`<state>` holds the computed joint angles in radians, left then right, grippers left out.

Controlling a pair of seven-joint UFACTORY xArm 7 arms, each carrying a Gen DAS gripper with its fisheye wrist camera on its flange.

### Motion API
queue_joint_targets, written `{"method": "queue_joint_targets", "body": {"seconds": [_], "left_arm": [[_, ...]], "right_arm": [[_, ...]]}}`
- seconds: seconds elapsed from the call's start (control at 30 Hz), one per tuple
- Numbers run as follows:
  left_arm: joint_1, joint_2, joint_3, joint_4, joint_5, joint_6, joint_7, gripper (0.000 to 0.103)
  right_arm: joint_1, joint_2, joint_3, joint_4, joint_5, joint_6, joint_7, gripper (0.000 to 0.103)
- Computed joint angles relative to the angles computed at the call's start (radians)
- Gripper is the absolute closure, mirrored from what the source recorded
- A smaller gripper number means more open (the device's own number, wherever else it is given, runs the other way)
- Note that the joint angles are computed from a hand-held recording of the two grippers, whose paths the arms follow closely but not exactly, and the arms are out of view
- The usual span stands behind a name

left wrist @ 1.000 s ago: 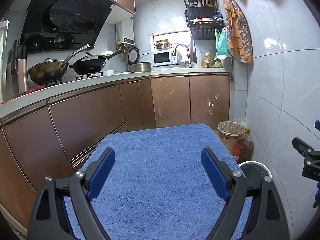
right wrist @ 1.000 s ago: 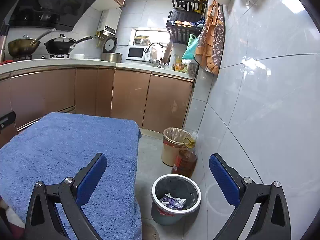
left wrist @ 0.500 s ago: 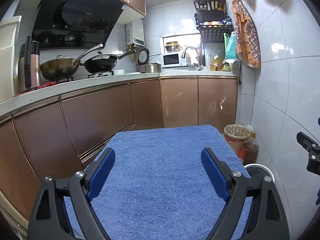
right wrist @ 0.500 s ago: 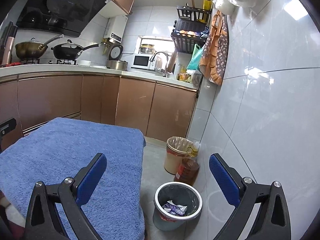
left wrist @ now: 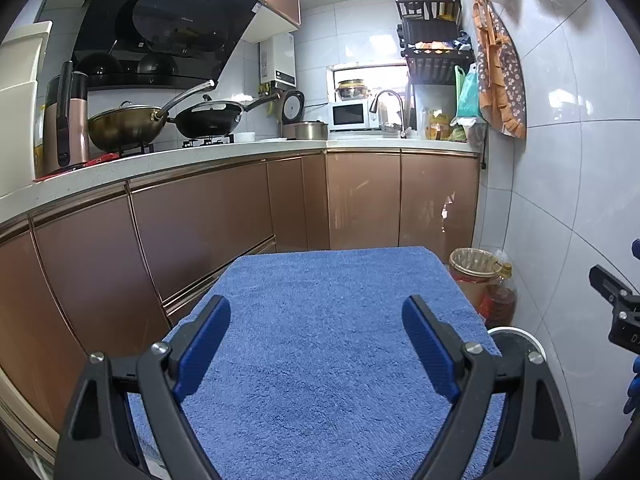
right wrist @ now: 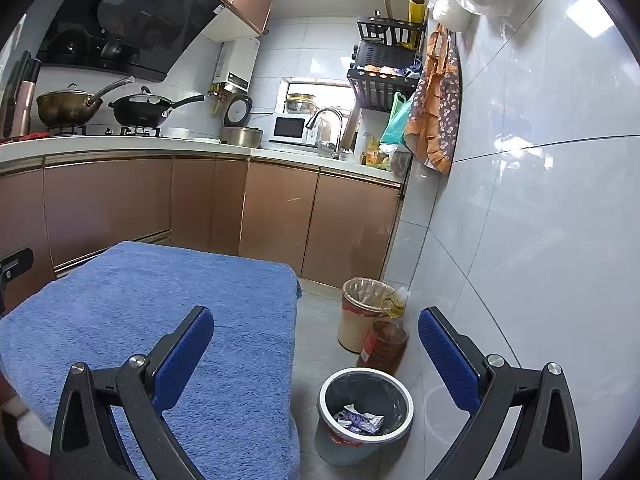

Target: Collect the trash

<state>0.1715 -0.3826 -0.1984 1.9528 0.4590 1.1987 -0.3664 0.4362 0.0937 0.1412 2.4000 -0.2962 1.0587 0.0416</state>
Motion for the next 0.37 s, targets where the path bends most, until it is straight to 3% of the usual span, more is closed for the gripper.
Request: {"method": "queue_joint_targets", "body": {"seconds": [0.37], "left_arm": [[-0.004,-0.004,0.006,0.000,-0.010,0.007,0.008,0.015]], "right_arm": [[0.015,0.007,0.002,0.007,-0.005,0.014,-0.004,0.000]]}}
